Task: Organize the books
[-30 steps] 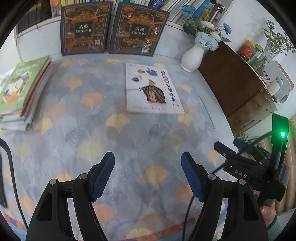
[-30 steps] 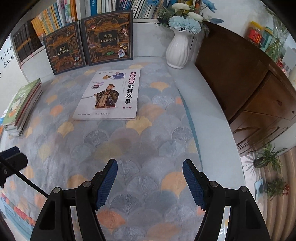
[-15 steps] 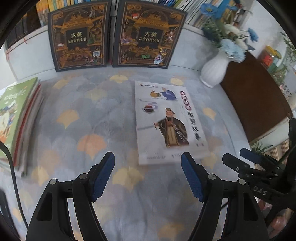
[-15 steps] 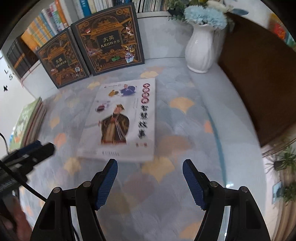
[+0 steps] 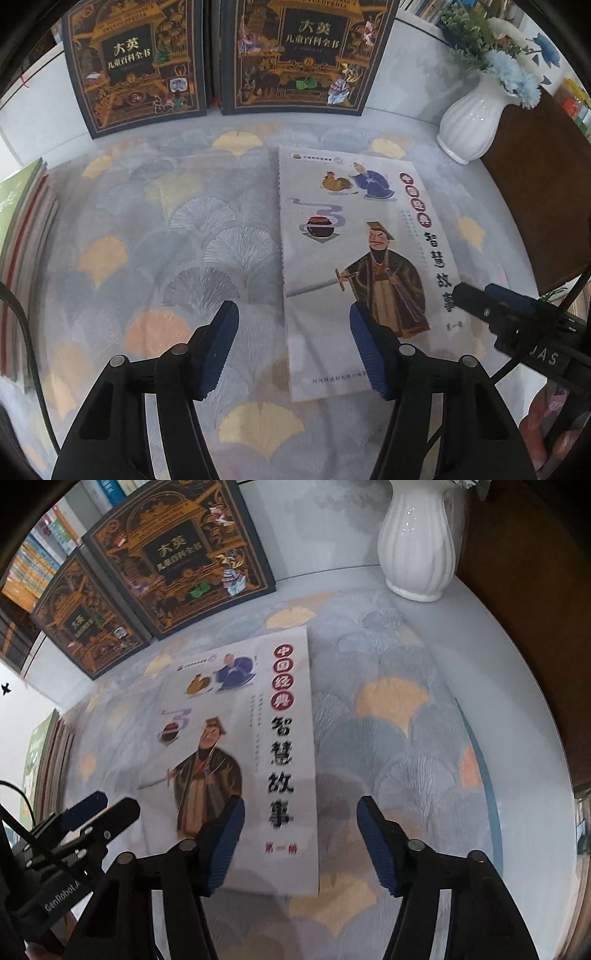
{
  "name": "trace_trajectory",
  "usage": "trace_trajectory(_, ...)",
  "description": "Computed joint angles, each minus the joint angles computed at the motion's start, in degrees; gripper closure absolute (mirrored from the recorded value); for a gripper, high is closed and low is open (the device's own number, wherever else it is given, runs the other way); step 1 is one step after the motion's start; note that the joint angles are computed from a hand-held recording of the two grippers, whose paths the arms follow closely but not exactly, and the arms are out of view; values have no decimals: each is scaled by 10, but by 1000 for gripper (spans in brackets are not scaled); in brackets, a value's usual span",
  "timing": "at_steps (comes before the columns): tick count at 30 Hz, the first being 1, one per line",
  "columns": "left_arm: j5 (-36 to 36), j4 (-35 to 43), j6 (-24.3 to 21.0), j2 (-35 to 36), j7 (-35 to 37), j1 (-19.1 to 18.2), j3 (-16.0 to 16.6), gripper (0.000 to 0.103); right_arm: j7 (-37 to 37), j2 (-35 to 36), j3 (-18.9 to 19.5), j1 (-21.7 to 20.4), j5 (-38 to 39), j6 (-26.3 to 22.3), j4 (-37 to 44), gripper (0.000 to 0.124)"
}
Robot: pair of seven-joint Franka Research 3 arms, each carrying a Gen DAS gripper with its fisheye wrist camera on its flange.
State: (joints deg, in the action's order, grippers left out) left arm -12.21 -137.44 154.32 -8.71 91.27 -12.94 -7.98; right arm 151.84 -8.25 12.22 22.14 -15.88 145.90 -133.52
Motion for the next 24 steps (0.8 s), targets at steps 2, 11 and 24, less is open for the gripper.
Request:
trace_trajectory(2,-7,7,-3,12,3,0,1,44,-6,11,-3,0,8,10,4,71)
trace_trajectory(11,-156,3,-33,14,120,-7,10,44,-42,39,-9,24,38,33,16,70)
trace_trajectory(24,-225,-162,-107,-173,182,-40,54,43,-98,-41,35,73,95,-24,-53,67)
